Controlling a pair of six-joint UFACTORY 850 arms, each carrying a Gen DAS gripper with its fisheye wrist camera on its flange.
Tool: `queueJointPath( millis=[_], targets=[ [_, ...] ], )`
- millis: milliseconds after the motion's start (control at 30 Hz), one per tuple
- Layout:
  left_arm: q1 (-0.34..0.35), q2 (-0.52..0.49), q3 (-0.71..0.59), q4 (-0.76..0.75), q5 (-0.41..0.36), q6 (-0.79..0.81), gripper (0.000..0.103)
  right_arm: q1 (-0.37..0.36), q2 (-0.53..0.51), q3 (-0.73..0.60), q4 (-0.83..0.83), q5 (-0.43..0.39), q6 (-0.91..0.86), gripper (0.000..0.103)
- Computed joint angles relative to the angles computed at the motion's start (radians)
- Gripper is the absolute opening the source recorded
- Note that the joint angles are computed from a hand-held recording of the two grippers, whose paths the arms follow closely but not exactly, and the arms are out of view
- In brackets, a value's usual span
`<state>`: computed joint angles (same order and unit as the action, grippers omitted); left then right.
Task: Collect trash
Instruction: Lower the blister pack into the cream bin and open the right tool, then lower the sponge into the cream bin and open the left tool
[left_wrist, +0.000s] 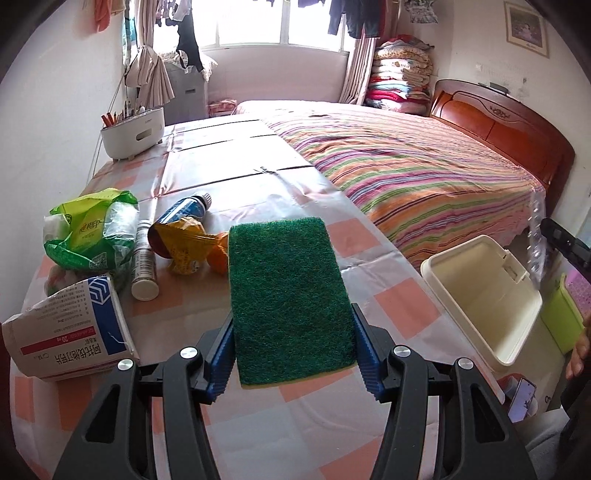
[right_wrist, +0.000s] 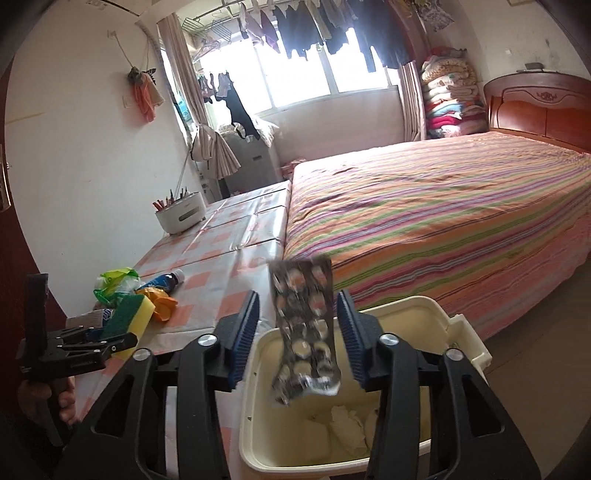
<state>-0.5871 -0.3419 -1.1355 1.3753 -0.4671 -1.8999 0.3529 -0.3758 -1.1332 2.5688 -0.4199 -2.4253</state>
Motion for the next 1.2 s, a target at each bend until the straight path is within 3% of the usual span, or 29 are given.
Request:
queueJointPath(
  millis=[200, 333, 533, 633, 800, 1000, 1200],
  targets=[
    [-0.023, -0.024, -0.039, 0.004, 0.014, 0.019, 0.055, -0.002, 0.009, 0.013, 0.064, -0.035, 0.0, 0.056],
    [-0.043, -0.05, -0.079, 0.0, 0.024, 0.047, 0.055, -0.001, 0.03, 0.034, 0.187, -0.059, -0.102, 0.066],
    [-0.063, -0.099, -0.154, -0.041, 0.081, 0.122, 0.055, -0.01, 0.037, 0.047, 0.219, -0.079, -0.096, 0.066],
    [-0.072, -0.131, -0.201, -0.116, 0.121, 0.219, 0.055, -0.023, 0.044, 0.059, 0.253, -0.093, -0.102, 0.066],
    [-0.075, -0.208, -0.313, -0.367, 0.176, 0.501, 0.055, -0.037, 0.059, 0.083, 0.338, -0.123, -0.141, 0.066],
    [-0.083, -0.287, -0.434, -0.64, 0.185, 0.807, 0.057, -0.06, 0.074, 0.107, 0.39, -0.169, -0.128, 0.067],
    [-0.099, -0.351, -0.523, -0.71, 0.159, 0.918, 0.061, -0.082, 0.092, 0.136, 0.437, -0.217, -0.125, 0.07]
  ],
)
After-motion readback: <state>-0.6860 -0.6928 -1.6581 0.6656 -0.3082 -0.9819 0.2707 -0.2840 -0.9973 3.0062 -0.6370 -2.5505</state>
